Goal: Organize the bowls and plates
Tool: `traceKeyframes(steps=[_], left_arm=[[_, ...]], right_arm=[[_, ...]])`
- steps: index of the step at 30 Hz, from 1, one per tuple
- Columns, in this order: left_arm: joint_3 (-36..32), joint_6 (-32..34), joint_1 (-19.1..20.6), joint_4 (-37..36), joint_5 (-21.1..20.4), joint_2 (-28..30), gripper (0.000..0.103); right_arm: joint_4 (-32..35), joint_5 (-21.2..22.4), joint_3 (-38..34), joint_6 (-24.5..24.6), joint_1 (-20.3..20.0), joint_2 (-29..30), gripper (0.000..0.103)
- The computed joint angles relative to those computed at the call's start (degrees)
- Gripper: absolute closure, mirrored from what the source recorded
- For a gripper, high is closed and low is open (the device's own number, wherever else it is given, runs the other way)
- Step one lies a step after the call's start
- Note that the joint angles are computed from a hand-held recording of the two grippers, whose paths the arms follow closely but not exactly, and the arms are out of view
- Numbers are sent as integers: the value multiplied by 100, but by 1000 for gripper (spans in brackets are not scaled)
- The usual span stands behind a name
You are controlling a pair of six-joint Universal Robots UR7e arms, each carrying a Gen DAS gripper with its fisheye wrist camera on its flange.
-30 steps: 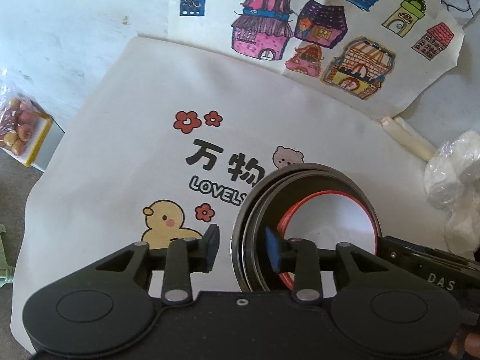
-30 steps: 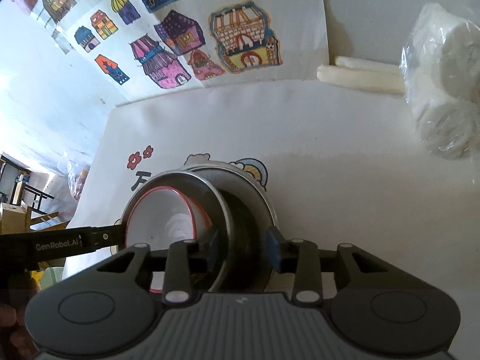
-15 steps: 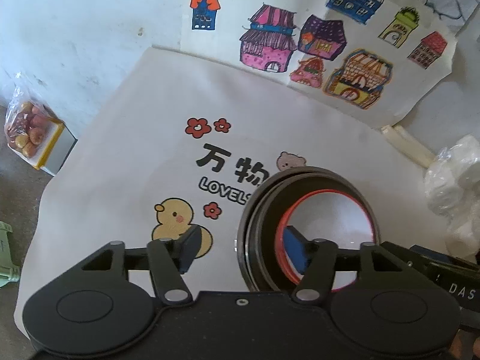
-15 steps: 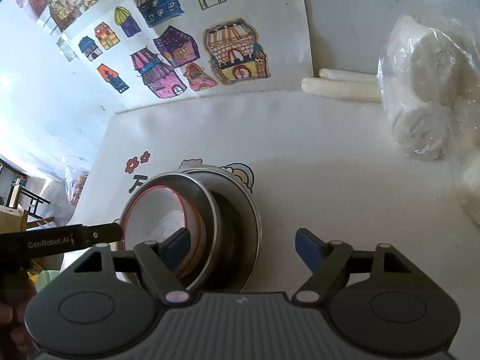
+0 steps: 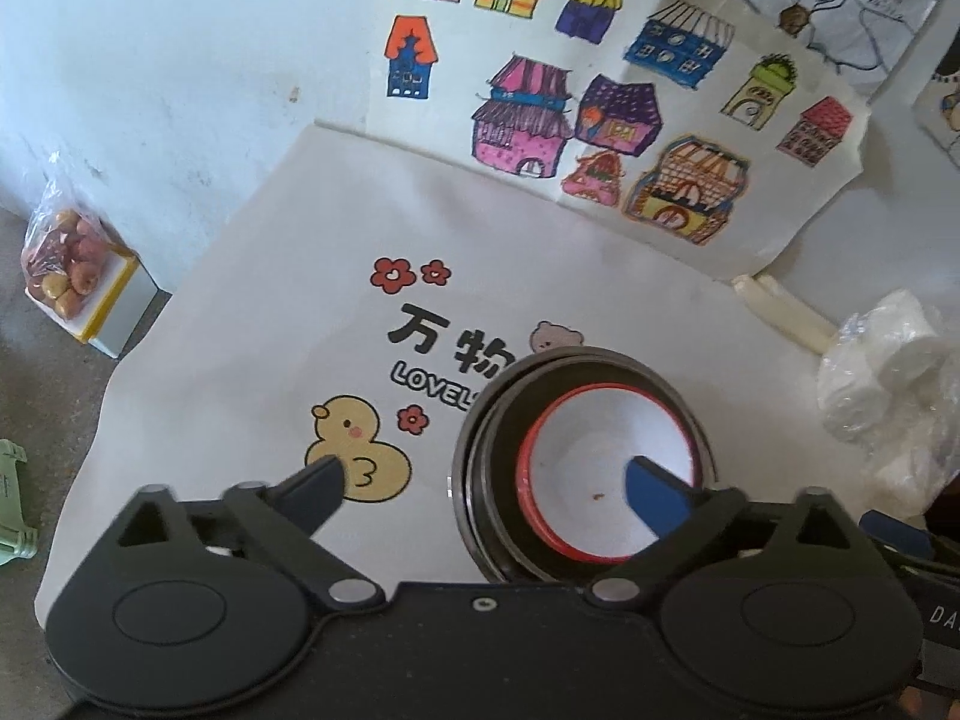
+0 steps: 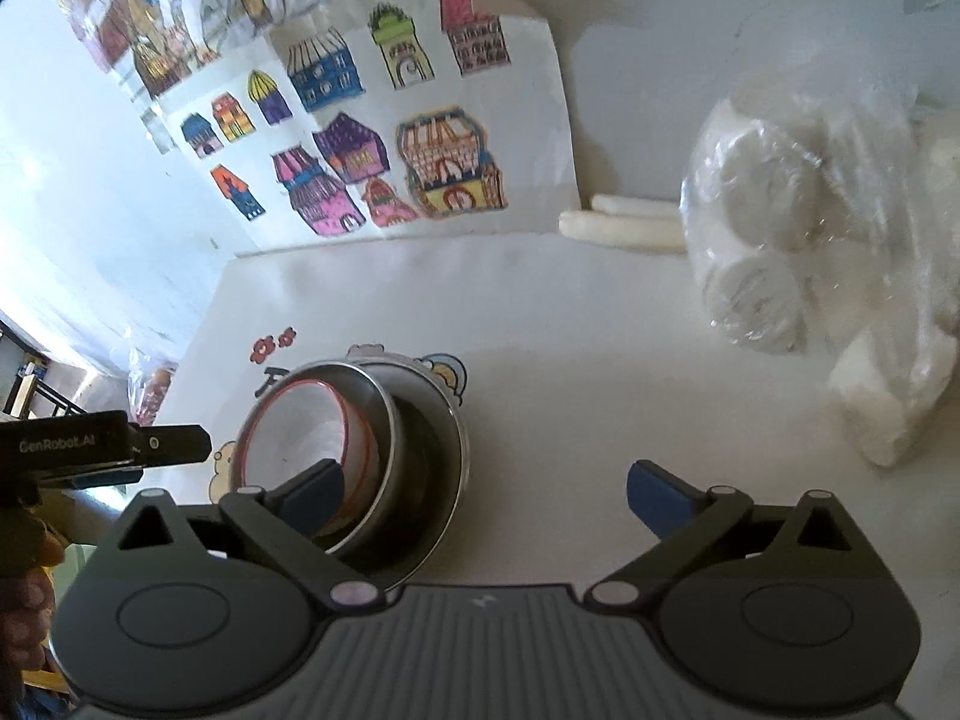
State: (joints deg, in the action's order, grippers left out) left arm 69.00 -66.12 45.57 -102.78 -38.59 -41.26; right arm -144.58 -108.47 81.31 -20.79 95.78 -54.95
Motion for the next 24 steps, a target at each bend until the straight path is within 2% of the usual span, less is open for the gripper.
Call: traceKeyframes(steps=[5, 9, 15, 19, 24], left_arm=[[38, -92, -104, -45, -16, -18, 1], [79, -186, -197, 130, -54, -85, 1], [320, -87, -295, 113, 140, -307, 1], [563, 139, -315, -146, 219, -506, 1], [1042, 823, -318, -838, 215, -855, 1]], right_arm=[[-110, 141, 104, -206, 42, -129, 0], [-140, 294, 193, -162, 73, -210, 0], [-297, 393, 433, -65, 171, -302, 0], [-490, 305, 619, -41, 301, -357, 0], [-949, 10, 913, 149, 534, -404, 0]])
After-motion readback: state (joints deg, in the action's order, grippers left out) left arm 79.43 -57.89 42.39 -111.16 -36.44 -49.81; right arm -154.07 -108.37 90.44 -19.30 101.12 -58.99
